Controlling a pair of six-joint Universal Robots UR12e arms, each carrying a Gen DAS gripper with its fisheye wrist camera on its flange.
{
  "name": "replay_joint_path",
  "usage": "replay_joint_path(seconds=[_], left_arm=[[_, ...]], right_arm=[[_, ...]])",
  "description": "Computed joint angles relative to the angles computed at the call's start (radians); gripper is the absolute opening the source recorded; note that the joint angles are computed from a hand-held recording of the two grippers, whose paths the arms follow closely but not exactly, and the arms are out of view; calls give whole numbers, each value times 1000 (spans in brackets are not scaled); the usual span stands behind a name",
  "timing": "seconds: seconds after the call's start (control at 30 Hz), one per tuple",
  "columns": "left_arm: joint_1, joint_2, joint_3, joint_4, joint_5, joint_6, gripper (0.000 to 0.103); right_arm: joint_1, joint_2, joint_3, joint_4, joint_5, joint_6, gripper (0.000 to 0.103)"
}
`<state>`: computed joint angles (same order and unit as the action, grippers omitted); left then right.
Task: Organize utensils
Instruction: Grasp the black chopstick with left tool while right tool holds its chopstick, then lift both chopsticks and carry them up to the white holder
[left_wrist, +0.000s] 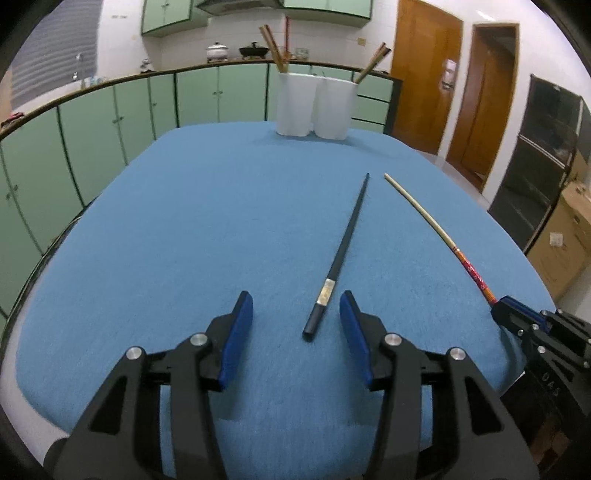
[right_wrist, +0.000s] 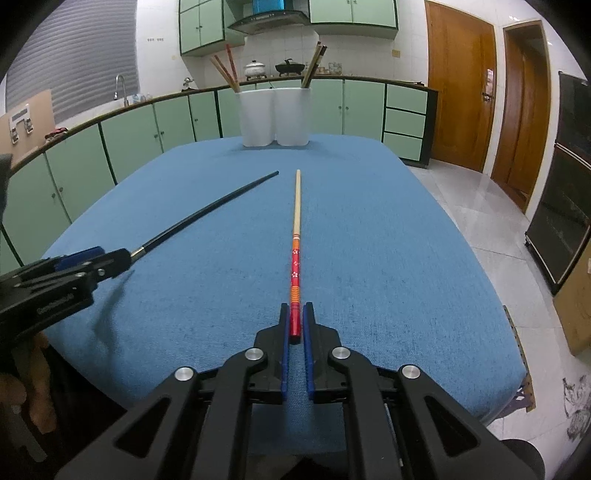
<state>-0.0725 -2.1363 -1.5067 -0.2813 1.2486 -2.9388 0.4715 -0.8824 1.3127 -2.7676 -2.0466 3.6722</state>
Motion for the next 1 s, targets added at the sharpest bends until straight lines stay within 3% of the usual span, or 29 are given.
replay_joint_path(seconds=[0.07,0.1,0.13,0.17,0.23,0.3,0.37,0.43,0.57,0.63,0.7,0.83,0.87,0.9,1.0], left_arm=[[-2,-5,1,11,-6,13,46],[-1,-8,3,9,-22,16,39],[0,-9,5,8,-36,18,22],[1,-10,7,2,-47,19,14],[0,-9,2,14,-40,1,10],[-10,-1,-20,57,19,-27,6],[-18,5,-32,87,86,-89,6],[-19,9,-34,67,95,-129,6],[-20,13,-35,65,97,-114,9],[-18,19,-38,57,111,-117,24],[-15,25,-46,50,117,-125,31],[-11,32,-59,54,99,-103,28],[-10,32,-58,51,88,-97,23],[-9,32,-57,43,74,-88,11],[-6,37,-59,36,53,-80,7]], right_arm=[[-1,1,-2,0,-1,-5,7],[-2,1,-2,-1,0,-5,7],[-2,1,-1,-3,0,-4,7],[-1,2,0,-5,-1,-4,7],[0,3,0,-7,-4,-6,7],[1,4,-1,-8,-10,-11,7],[3,6,-1,-10,-15,-15,7],[3,6,1,-13,-15,-15,7],[2,-2,13,-18,-3,-18,9],[2,-6,15,-12,-3,-16,15],[2,-10,18,-8,-1,-10,17],[5,-8,9,14,-8,-8,16],[5,-7,6,19,-8,-9,16],[4,-8,6,21,-3,-11,13],[2,-12,6,27,9,-6,6]])
